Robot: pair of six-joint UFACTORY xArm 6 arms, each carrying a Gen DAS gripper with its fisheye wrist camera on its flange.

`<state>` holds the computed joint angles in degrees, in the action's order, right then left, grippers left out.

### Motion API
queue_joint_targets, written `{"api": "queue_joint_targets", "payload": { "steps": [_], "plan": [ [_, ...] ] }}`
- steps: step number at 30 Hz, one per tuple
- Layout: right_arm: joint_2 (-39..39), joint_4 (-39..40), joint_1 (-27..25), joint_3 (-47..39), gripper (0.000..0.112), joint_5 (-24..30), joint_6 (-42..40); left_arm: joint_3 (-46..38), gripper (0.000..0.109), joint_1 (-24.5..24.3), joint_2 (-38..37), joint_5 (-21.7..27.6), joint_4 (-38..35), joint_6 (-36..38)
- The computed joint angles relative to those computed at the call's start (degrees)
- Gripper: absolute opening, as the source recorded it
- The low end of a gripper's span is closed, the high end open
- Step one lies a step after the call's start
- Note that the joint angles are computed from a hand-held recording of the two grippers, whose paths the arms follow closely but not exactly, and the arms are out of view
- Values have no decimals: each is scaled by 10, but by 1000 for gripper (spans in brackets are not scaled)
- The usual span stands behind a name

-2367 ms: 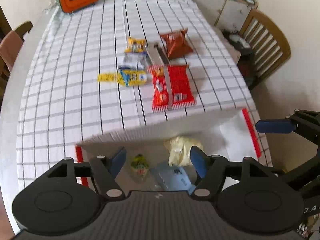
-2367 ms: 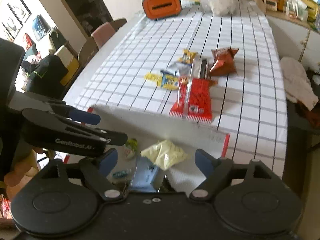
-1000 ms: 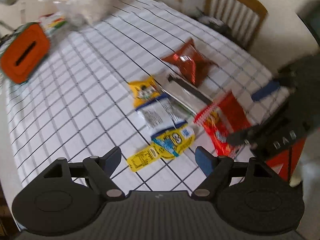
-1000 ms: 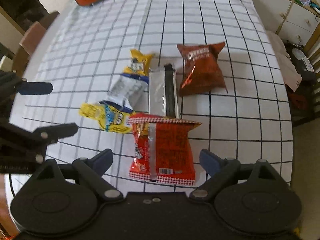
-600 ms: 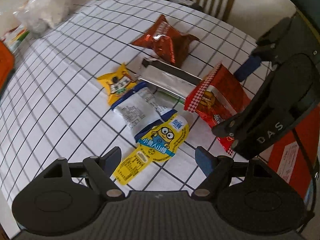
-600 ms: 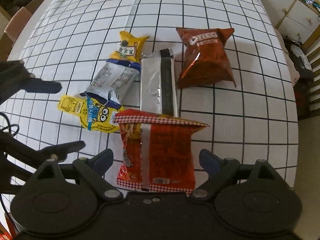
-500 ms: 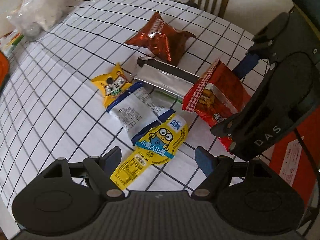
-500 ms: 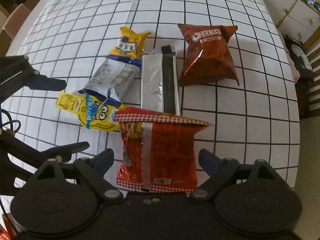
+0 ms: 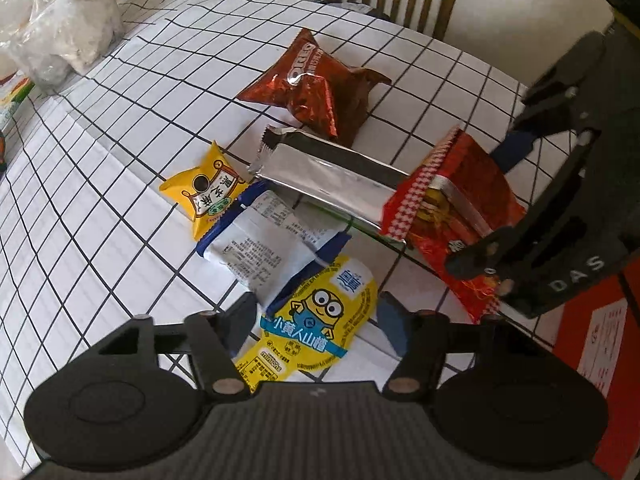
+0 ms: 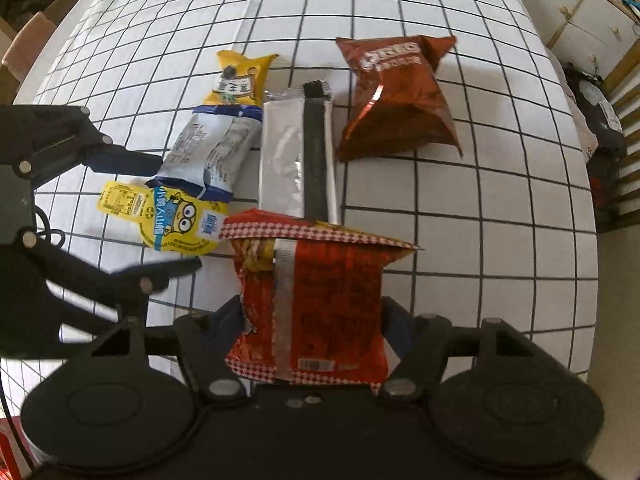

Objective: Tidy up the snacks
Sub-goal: 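Grasp the red-and-white chips bag with the right tool, then grasp the yellow Minion-printed packet with the left tool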

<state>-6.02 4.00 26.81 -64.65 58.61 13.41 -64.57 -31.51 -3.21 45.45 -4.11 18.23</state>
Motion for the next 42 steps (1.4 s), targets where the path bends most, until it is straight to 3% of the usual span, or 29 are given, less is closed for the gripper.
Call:
{"api": "queue_joint_targets", "payload": {
  "steps": [9,12,13,14,16,22,24,26,28,38,42],
  "plan": [
    [-16,31,-8,15,66,-2,-5,28,59,1,-18,-30,-11,-28],
    [-30,39,-16,24,65,-3,-7,37,48,5,-29,-31,-20,-41],
    [-33,40,-17,26,64,-5,-5,43,34,7,-34,-34,-16,-50],
    [-37,43,-20,30,64,-9,-4,48,28,10,-40,-34,-10,-62],
    [-46,49,-24,37,61,-14,-2,57,27,18,-51,-28,-23,-68],
    [-65,83,-39,54,60,-15,-10,83,28,16,-77,-37,-8,-80],
    [-66,92,-43,54,60,-17,-10,79,35,13,-72,-40,-6,-81],
    [-67,93,-44,53,60,-19,-9,75,61,11,-68,-42,-21,-71],
    [-71,94,-47,54,60,-18,-7,73,67,7,-63,-52,-30,-66],
    [-86,102,-58,56,60,-18,-4,48,65,-14,-22,-43,16,-95],
    [-89,102,-58,59,60,-21,0,53,56,-13,-26,-51,21,-103]
  ]
}}
